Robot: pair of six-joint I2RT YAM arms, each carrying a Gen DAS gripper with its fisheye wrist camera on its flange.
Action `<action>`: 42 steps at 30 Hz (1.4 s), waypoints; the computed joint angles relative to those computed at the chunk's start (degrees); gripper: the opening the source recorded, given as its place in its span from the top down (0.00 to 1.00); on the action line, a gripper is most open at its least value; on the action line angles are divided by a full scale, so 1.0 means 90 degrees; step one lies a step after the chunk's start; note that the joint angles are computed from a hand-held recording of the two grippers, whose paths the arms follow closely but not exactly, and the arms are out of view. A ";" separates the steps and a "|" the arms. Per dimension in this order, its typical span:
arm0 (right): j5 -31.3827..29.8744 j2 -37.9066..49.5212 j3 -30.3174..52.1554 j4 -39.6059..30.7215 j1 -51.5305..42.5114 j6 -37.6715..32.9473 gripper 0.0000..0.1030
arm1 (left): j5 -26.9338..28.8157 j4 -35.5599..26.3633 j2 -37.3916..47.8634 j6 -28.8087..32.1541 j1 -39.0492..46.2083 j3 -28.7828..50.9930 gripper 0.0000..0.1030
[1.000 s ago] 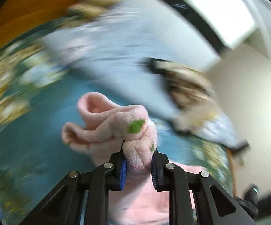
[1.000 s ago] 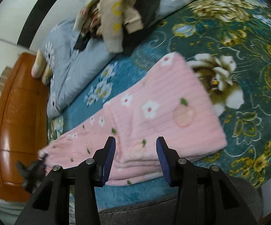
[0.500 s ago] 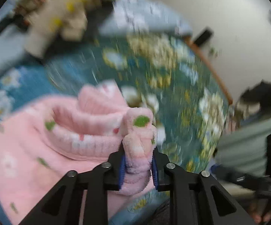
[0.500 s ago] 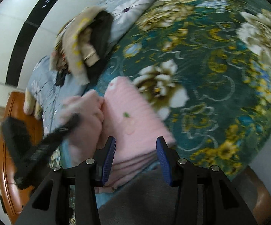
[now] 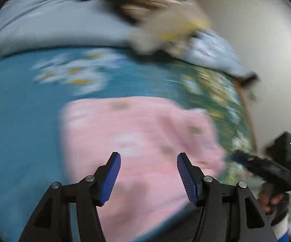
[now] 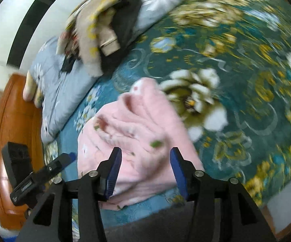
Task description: Fold clothes
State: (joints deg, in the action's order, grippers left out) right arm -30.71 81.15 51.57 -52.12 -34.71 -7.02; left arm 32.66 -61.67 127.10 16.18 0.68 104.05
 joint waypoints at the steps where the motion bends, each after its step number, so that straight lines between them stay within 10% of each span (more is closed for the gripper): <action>1: 0.0118 0.0106 0.0069 0.0137 0.0266 0.0021 0.50 | -0.0142 0.0035 0.0046 -0.0052 0.0189 -0.0072 0.39; 16: 0.1991 0.1989 0.1200 0.0930 0.3377 -0.0112 0.50 | -0.0468 0.0319 -0.0057 0.0210 0.0655 -0.1457 0.39; 19: 0.1980 0.1938 0.1129 0.0872 0.3484 -0.0067 0.92 | -0.0398 0.0243 -0.0016 0.0236 0.0662 -0.1428 0.39; 30: 0.2487 0.2086 0.1998 0.0859 0.2091 0.0552 0.93 | -0.0179 0.0044 0.0262 0.0164 0.0451 -0.1109 0.39; 34: 0.1921 0.2248 0.2025 0.0681 0.1824 0.0355 0.81 | -0.0118 0.0062 0.0204 0.0266 0.0523 -0.1123 0.39; 36: 0.1242 0.2106 0.2050 0.0540 0.1451 0.0202 0.39 | -0.0061 0.0059 0.0310 0.0172 0.0588 -0.0982 0.39; 38: 0.0713 0.2113 0.2136 0.0273 0.1092 -0.0091 0.26 | 0.0034 -0.0021 0.0501 0.0067 0.0615 -0.0748 0.39; 42: 0.0693 0.2527 0.2181 -0.0113 0.0828 -0.0616 0.26 | 0.0299 -0.0158 0.0866 -0.0113 0.0561 -0.0333 0.39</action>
